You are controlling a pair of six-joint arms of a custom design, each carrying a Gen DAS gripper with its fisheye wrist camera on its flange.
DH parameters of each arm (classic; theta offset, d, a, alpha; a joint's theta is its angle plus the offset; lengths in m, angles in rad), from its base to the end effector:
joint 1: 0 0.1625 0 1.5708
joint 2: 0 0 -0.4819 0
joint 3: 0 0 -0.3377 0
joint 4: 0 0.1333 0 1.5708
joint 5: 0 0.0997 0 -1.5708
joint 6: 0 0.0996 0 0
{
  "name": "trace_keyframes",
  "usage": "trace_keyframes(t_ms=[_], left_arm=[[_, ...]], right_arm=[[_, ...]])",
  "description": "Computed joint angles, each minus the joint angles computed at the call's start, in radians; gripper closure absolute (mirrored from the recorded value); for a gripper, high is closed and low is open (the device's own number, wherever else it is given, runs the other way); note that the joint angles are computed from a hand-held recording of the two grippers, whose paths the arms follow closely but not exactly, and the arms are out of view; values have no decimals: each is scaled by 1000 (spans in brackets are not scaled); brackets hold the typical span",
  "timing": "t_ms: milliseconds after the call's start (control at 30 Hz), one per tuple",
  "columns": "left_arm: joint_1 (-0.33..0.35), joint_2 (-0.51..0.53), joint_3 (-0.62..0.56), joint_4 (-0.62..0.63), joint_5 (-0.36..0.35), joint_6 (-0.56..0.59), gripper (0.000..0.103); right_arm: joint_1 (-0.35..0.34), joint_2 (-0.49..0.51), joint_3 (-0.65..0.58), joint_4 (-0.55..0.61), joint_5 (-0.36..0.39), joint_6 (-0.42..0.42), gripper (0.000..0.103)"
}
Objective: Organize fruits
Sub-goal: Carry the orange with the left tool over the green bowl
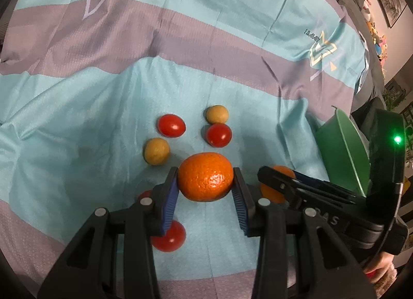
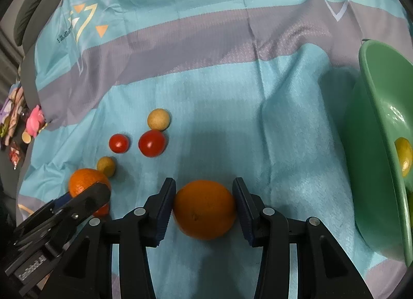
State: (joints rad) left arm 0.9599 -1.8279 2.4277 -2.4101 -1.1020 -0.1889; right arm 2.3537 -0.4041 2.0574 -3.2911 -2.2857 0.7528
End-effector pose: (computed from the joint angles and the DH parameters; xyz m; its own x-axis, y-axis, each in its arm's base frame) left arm -0.0112 -0.3268 0.3753 -0.8828 0.2670 -0.3866 0.3986 0.8612 -0.3154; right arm 0.4148 -0.3205 -0.0529 -0.8944 0.1176 0.4316 -0.1264 0.8590 -0.4960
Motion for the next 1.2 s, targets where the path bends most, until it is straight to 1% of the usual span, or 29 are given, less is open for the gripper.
trace_keyframes(t_ms=[133,200,233,367,667,767,867,1067,1200], left_arm=[[8,6,-7,11,-10,-1,63],[6,6,-6,11,-7,-3,63],[4,7,-5,10,-3,-3,63],[8,8,-7,15,-9,-6,63],[10,9,-8,14,-10,-2,63],[11,9,-8,15,-9,0,63],[7,7,-8,19,-8,-3,63],[5,3,-3,9,-10,3,63],[-7,-9,2,13,-2,-7,63]], right_arm=[[16,-9,-7,54,-10,7,53],[23,-8,-11,64,-21,0,49],[25,-6,-13,67,-25,-3,48],[24,-1,-21,94,-26,7,48],[41,22,-48,150,-91,14,48],[42,34,-51,141,-104,12,48],[41,42,-44,105,-95,-2,56],[51,47,-51,99,-128,6,56],[65,43,-45,62,-148,-5,57]])
